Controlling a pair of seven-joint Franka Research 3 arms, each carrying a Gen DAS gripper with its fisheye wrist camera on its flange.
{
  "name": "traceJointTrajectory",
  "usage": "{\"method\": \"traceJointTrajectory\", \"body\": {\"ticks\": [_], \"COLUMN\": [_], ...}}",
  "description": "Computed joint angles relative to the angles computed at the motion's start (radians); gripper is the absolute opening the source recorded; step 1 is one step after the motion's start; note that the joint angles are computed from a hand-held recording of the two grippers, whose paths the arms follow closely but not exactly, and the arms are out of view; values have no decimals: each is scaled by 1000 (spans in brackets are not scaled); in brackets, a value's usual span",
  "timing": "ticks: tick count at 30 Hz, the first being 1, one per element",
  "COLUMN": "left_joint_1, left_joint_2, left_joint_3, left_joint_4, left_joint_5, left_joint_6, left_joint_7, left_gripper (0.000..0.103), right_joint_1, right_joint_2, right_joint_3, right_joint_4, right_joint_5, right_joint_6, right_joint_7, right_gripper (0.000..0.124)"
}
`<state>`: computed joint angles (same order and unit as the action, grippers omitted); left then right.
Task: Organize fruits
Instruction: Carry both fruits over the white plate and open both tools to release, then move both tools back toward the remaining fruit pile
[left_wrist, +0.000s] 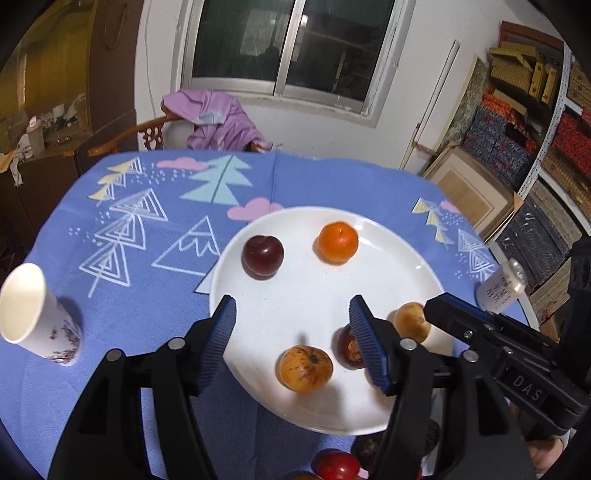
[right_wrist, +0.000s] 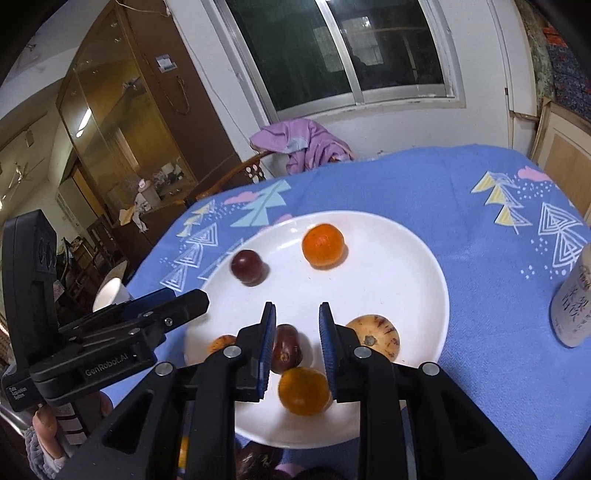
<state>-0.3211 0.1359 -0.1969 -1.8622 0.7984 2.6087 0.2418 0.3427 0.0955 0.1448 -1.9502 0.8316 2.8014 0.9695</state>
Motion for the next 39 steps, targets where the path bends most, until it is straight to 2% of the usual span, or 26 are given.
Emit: {"method": "traceJointTrajectory", "body": {"ticks": [2,8,11,12,15,18,21,25,30,33,34,37,39], "left_joint_1": [-9,-19,-25,-28,-28,-24,-24,-6,17,11,11,13,4], "left_joint_2": [-35,-129,-184,-206,-272,-334,-380,-391,-347,-304,-286,-228,-203], "left_joint_3": [-5,-52,-82,-93,-119,-143,-156,-160,-136,-94,-93,-116,-113], "left_joint_4": [-19,-111,-195,-227,-318,-405,-478,-505,-487,-481,-465,-385,-360], "left_joint_5": [19,30,32,33,46,42,7,-16,-72,-185,-212,-188,-196], "left_joint_6": [-27,-89,-109,-113,-107,-93,-75,-42,24,154,160,63,36], "left_joint_7": [-21,-37,-77,-89,-148,-208,-233,-240,-198,-110,-80,-47,-28], "left_gripper": [67,67,75,75,78,86,87,87,87,87,87,87,87], "right_joint_1": [-2,26,49,59,82,92,88,88,80,70,67,57,51], "right_joint_2": [-38,-189,-282,-313,-391,-437,-454,-454,-451,-436,-433,-423,-419], "right_joint_3": [0,-31,-56,-65,-92,-129,-149,-157,-142,-144,-146,-152,-153], "right_joint_4": [-23,-143,-242,-280,-391,-465,-496,-492,-493,-482,-479,-470,-467], "right_joint_5": [23,96,131,145,166,180,173,179,148,130,130,134,137], "right_joint_6": [-4,-29,-35,-26,7,-11,-39,-63,-64,-80,-86,-103,-109], "right_joint_7": [-18,-92,-132,-153,-190,-203,-190,-195,-166,-131,-123,-103,-96], "right_gripper": [30,34,42,43,50,51,51,58,64,65,66,66,67]}}
